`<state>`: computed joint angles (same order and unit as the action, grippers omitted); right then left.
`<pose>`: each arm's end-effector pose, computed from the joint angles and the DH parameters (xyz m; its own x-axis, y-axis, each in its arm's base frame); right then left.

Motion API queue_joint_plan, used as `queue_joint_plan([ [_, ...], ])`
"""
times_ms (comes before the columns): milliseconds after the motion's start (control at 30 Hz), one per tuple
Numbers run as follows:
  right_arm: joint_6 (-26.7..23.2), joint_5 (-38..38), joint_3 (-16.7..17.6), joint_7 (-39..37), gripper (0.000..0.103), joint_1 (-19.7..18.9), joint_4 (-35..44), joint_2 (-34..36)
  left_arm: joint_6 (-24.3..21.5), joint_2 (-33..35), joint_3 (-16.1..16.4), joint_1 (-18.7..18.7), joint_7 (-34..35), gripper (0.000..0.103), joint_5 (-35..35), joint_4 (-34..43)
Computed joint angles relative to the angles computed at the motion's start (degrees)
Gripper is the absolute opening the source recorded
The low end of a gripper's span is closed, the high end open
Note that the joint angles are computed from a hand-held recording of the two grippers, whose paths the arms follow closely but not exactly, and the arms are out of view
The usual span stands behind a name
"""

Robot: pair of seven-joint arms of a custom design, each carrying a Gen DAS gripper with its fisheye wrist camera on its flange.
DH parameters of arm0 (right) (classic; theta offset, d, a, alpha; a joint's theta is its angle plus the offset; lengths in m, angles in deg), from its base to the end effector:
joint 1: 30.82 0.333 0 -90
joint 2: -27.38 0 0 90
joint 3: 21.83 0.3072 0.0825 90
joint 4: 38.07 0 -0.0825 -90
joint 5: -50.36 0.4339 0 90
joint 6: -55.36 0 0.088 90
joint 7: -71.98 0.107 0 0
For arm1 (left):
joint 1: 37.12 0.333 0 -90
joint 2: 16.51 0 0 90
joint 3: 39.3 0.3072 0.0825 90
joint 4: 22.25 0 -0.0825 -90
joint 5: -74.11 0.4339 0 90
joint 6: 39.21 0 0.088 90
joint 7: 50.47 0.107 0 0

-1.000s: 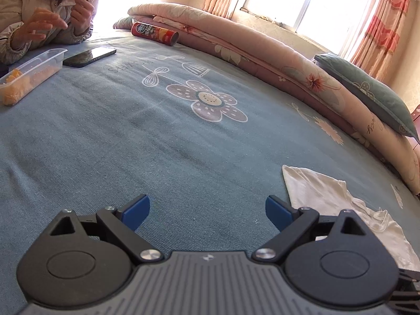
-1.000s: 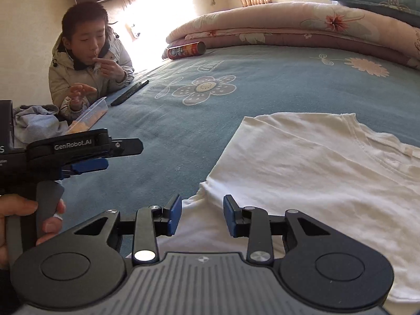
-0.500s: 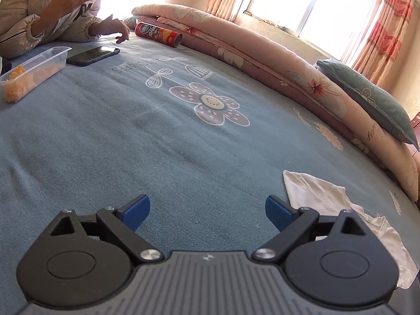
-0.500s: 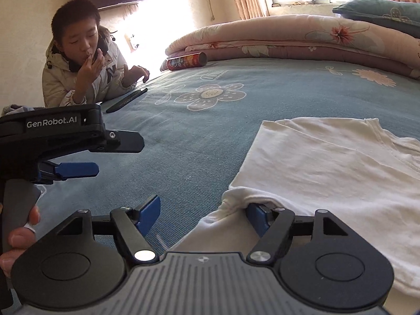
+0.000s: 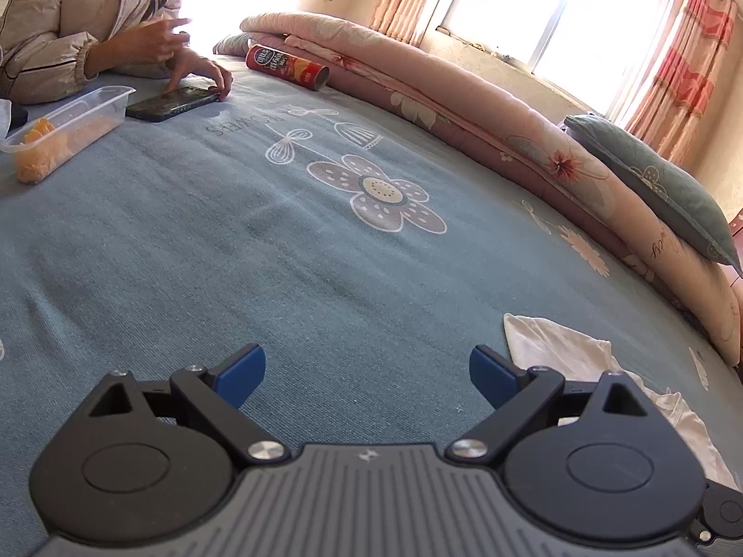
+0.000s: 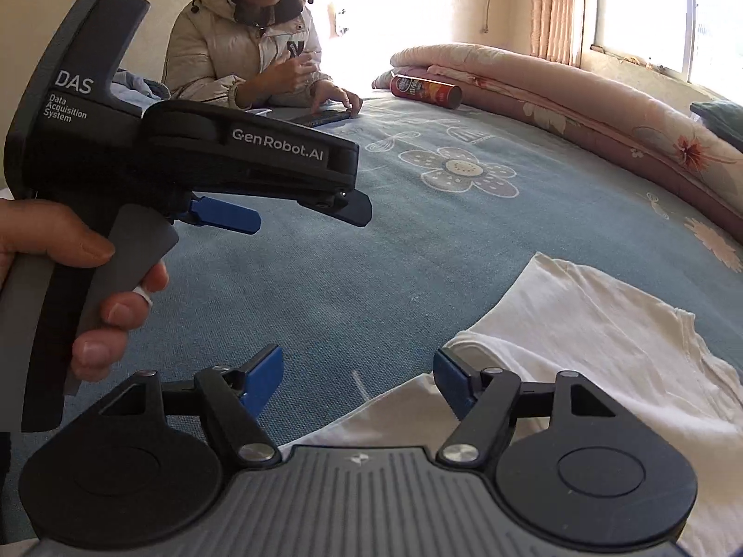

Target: Fold clothes

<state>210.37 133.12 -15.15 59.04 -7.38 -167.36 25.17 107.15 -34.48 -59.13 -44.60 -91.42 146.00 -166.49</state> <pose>0.5155 0.2596 0.3699 0.8835 -0.4679 0.0215 -0.2613 -0.5305 -0.8064 0.4372 -0.2367 0.3722 0.5493 -0.7567 0.3544 -0.3414 -0.5904 -0.7314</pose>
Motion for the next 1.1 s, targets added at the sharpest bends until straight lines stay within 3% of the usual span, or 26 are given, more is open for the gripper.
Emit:
queue_joint_plan([
  [100, 2.5, 4.7, -0.3, 2.9, 0.034, -0.6, 3.3, 2.2, 0.1, -0.1, 0.1, 0.1, -0.2, 0.095, -0.1, -0.1],
  [167, 6.2, 6.1, 0.1, 6.3, 0.028, -0.9, 5.8, 4.5, 0.4, 0.2, 0.2, 0.1, 0.1, 0.095, -0.1, 0.1],
  [200, 6.1, 2.3, 0.1, 10.9, 0.026, -1.2, 6.7, 6.0, 0.6, 0.5, 0.3, 0.1, 0.3, 0.095, -0.1, 0.2],
  [233, 5.4, -2.3, 0.2, 16.2, 0.026, -1.5, 7.5, 7.6, 0.8, 0.8, 0.3, 0.1, 0.6, 0.095, -0.2, 0.5],
  [333, 2.8, -9.5, 1.1, 19.7, 0.026, -2.4, 5.8, 7.4, 1.5, 1.9, 0.5, -0.1, 2.2, 0.095, -0.2, 1.3],
  [467, -2.5, -11.0, -0.4, 21.7, 0.027, -4.6, 1.8, 1.6, 2.2, 3.7, 0.8, -0.6, 5.0, 0.095, -0.2, 2.7],
  [600, 3.0, -12.3, -3.8, 27.4, 0.032, -6.5, -2.0, -3.2, 3.4, 6.2, 0.9, -1.4, 7.1, 0.095, 2.6, 5.0],
  [800, 7.3, -15.1, -10.0, 45.9, 0.05, -13.1, -4.5, -3.7, 3.2, 10.3, 1.6, -3.9, 9.6, 0.095, 5.4, 8.6],
  [933, 1.3, -10.7, -12.8, 50.2, 0.051, -17.0, -4.3, -1.9, 2.4, 12.0, 2.5, -5.3, 11.5, 0.095, 4.3, 9.9],
  [1100, -4.9, 1.6, -12.2, 44.7, 0.054, -20.2, -1.8, 1.5, 1.8, 13.0, 3.3, -6.3, 12.7, 0.095, 3.0, 10.5],
])
